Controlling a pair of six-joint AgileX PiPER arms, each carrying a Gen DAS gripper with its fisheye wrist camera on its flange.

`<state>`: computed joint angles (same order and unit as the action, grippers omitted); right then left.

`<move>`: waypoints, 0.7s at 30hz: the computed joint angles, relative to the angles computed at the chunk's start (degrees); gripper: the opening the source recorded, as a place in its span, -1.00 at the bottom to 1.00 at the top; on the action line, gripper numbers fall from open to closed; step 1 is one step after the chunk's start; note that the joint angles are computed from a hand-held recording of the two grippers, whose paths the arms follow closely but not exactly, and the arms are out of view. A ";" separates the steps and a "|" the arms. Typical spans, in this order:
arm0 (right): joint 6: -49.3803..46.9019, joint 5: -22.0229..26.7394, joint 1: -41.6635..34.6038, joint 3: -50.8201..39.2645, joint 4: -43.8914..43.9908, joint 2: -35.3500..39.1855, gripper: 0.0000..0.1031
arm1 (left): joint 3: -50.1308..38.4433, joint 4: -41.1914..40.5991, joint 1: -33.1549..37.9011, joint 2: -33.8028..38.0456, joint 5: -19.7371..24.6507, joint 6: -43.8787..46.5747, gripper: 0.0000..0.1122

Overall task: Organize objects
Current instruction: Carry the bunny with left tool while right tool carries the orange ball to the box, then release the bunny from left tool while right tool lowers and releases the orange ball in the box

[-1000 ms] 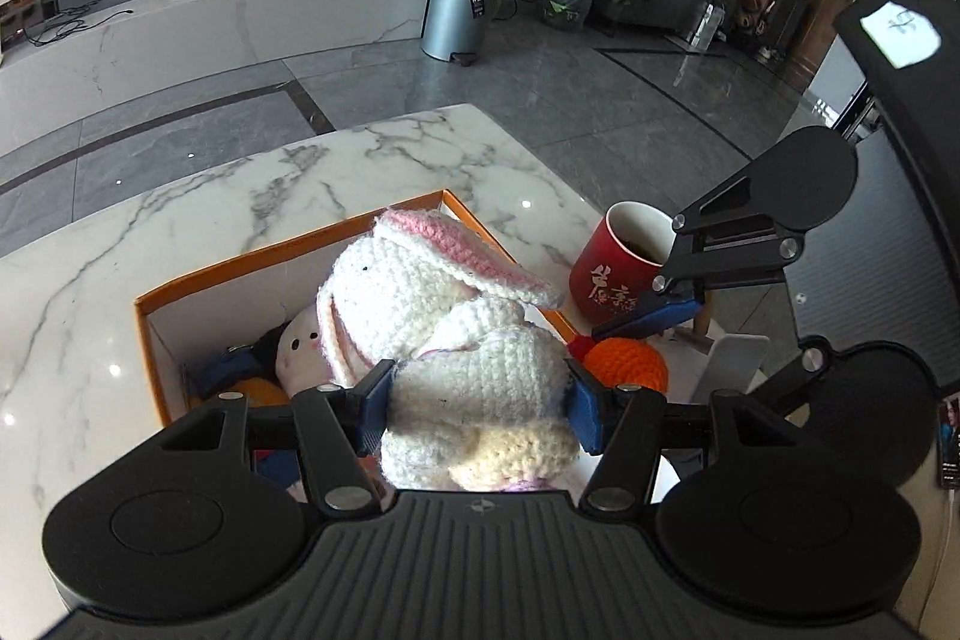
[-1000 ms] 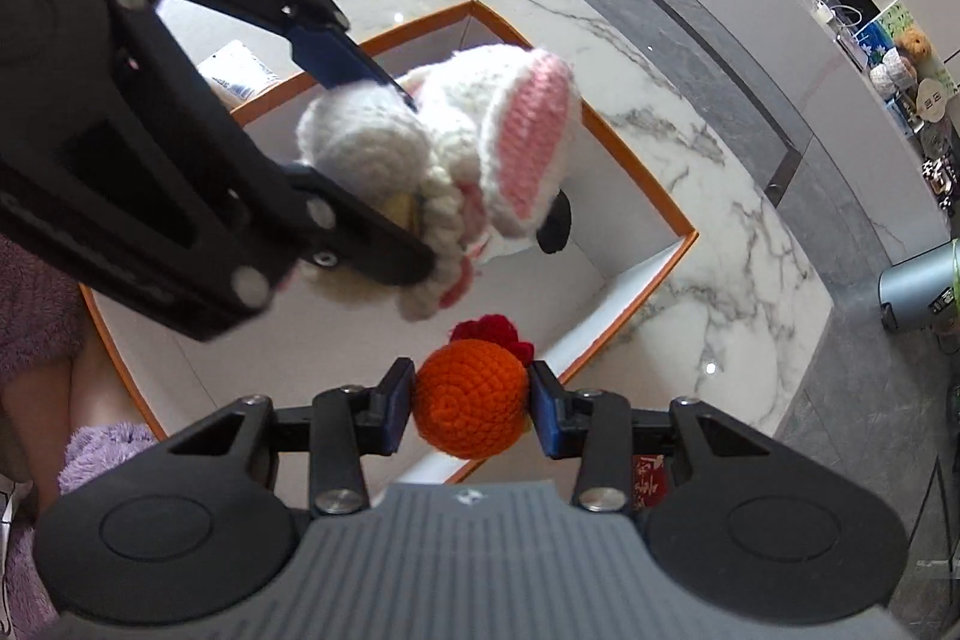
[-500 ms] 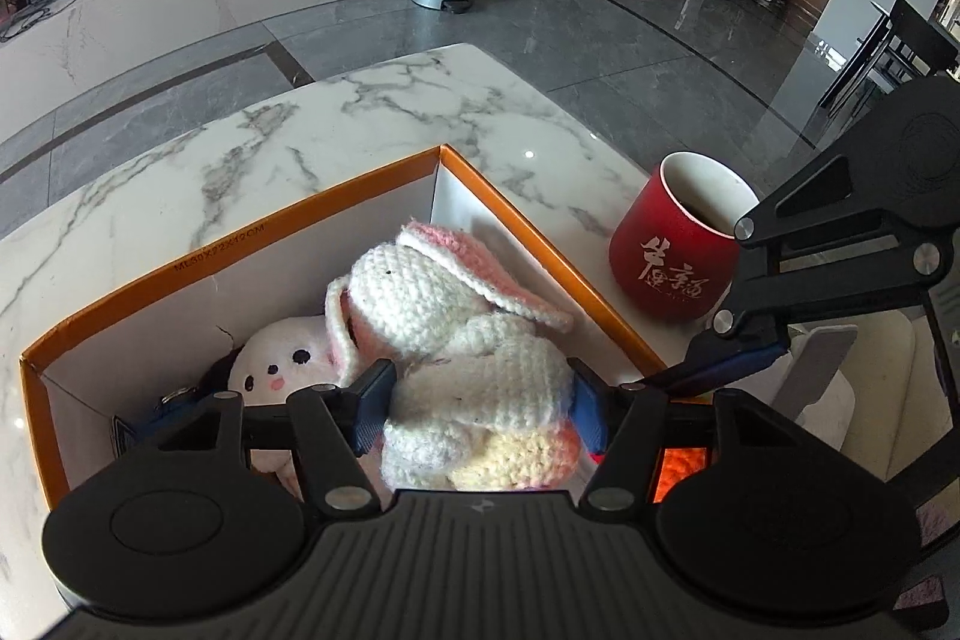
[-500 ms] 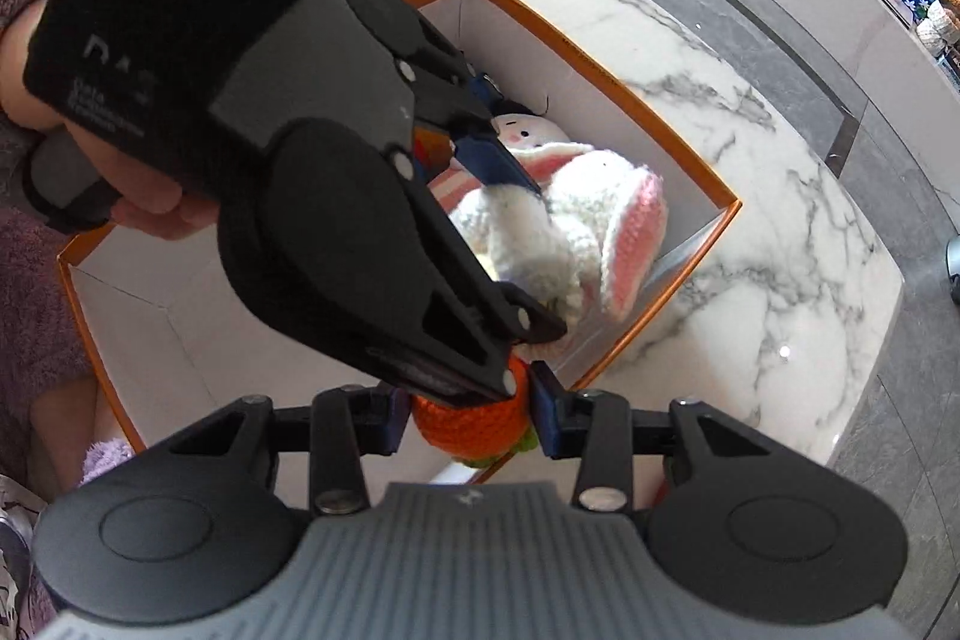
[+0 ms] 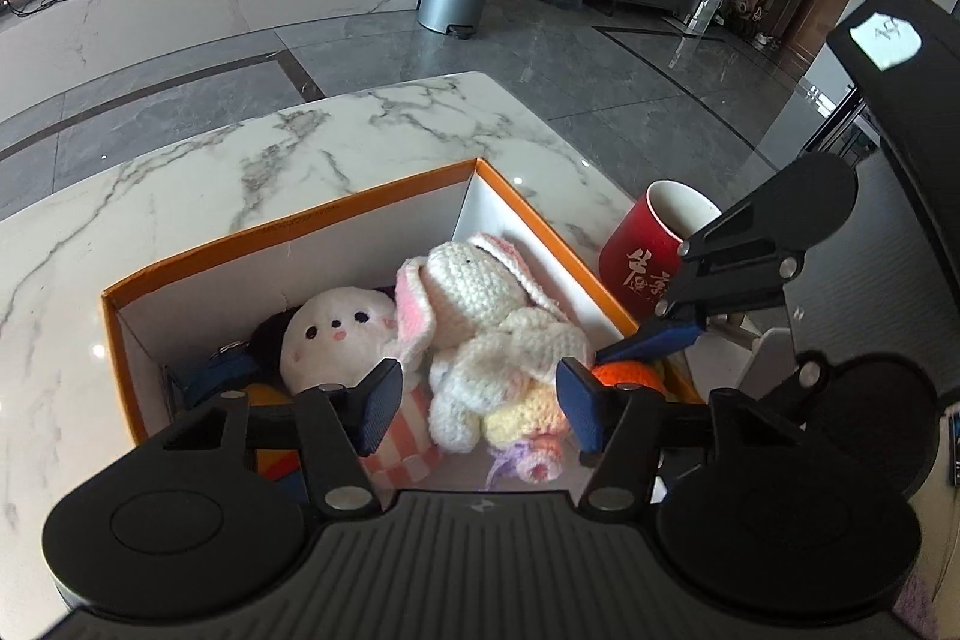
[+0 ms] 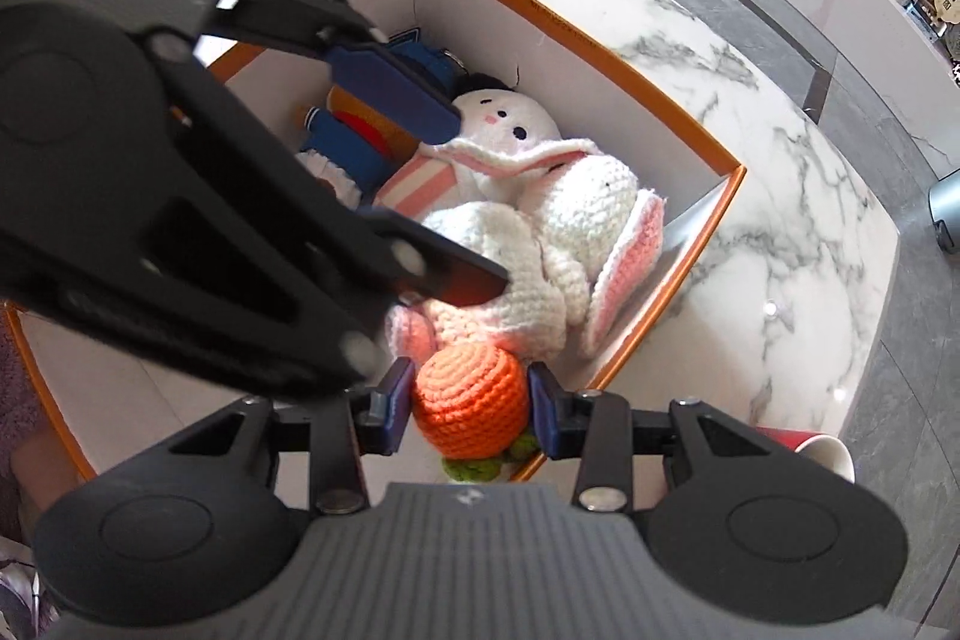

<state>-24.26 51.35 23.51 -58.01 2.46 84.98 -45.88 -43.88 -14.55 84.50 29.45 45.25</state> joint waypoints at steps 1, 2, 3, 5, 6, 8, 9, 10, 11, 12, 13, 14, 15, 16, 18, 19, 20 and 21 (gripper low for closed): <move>0.75 0.49 0.43 -0.33 -0.47 -0.16 -0.18 | 0.41 0.80 0.12 -0.22 0.07 0.14 -0.07; 1.84 0.68 0.98 -0.54 -1.17 -0.34 -0.18 | 0.73 1.84 -0.14 0.03 -0.29 -0.03 -0.13; 2.86 0.88 1.38 -1.31 -1.88 0.37 -0.18 | 1.11 2.09 -0.44 0.53 -1.05 -0.24 -0.23; 6.08 0.40 2.78 -1.60 -3.97 1.17 -0.18 | 2.00 0.83 -1.11 1.75 -2.39 0.23 -0.30; 8.03 -0.19 3.68 -1.54 -5.41 1.56 -0.18 | 2.43 -0.84 -1.19 2.26 -2.82 1.46 -0.35; 11.33 -2.15 4.74 -1.41 -7.26 2.59 -0.18 | 3.16 -2.90 -1.22 2.43 -3.56 2.68 -0.45; 12.60 -3.02 5.39 -1.22 -8.20 2.96 -0.18 | 3.55 -2.60 -1.17 2.12 -4.03 2.31 -0.46; 13.34 -3.99 5.82 -0.79 -8.98 2.95 -0.18 | 3.64 -2.07 -0.99 1.97 -4.22 1.79 -0.46; 13.08 -5.50 5.35 0.33 -9.21 2.61 -0.18 | 3.77 -1.92 -0.29 1.77 -3.84 1.95 -0.46; 13.18 -6.13 5.17 0.53 -9.38 2.68 -0.18 | 3.93 -2.17 0.53 1.53 -3.18 2.65 -0.45; 13.66 -6.63 5.22 0.73 -9.60 2.62 -0.18 | 4.07 -2.26 1.16 1.30 -2.65 3.17 -0.45; 13.84 -6.87 5.17 0.47 -9.37 2.96 -0.18 | 4.56 -1.99 1.77 0.69 -2.42 3.37 -0.45; 14.22 -7.17 5.05 -0.09 -9.15 4.00 -0.18 | 5.07 -1.66 2.11 0.03 -2.43 3.40 -0.45; 14.41 -7.42 4.74 -0.68 -8.61 5.13 -0.18 | 5.45 -1.57 2.47 -0.54 -2.32 3.73 -0.45; 13.80 -7.25 3.83 -1.60 -6.64 6.63 -0.18 | 6.32 -1.64 3.41 -1.87 -1.79 4.62 -0.45; 13.83 -6.98 3.49 -2.02 -6.08 7.52 -0.18 | 6.73 -1.68 3.92 -2.60 -1.41 5.03 -0.45; 13.80 -6.94 3.22 -2.20 -5.56 8.07 -0.18 | 7.07 -1.52 4.34 -3.36 -1.09 5.16 -0.45; 14.59 -7.78 3.36 -1.90 -5.97 8.28 -0.18 | 7.50 -1.18 4.66 -4.27 -0.89 5.03 -0.45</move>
<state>-9.67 43.57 26.87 -59.90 -3.51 93.26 -38.38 -45.06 -9.89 80.24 28.55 50.28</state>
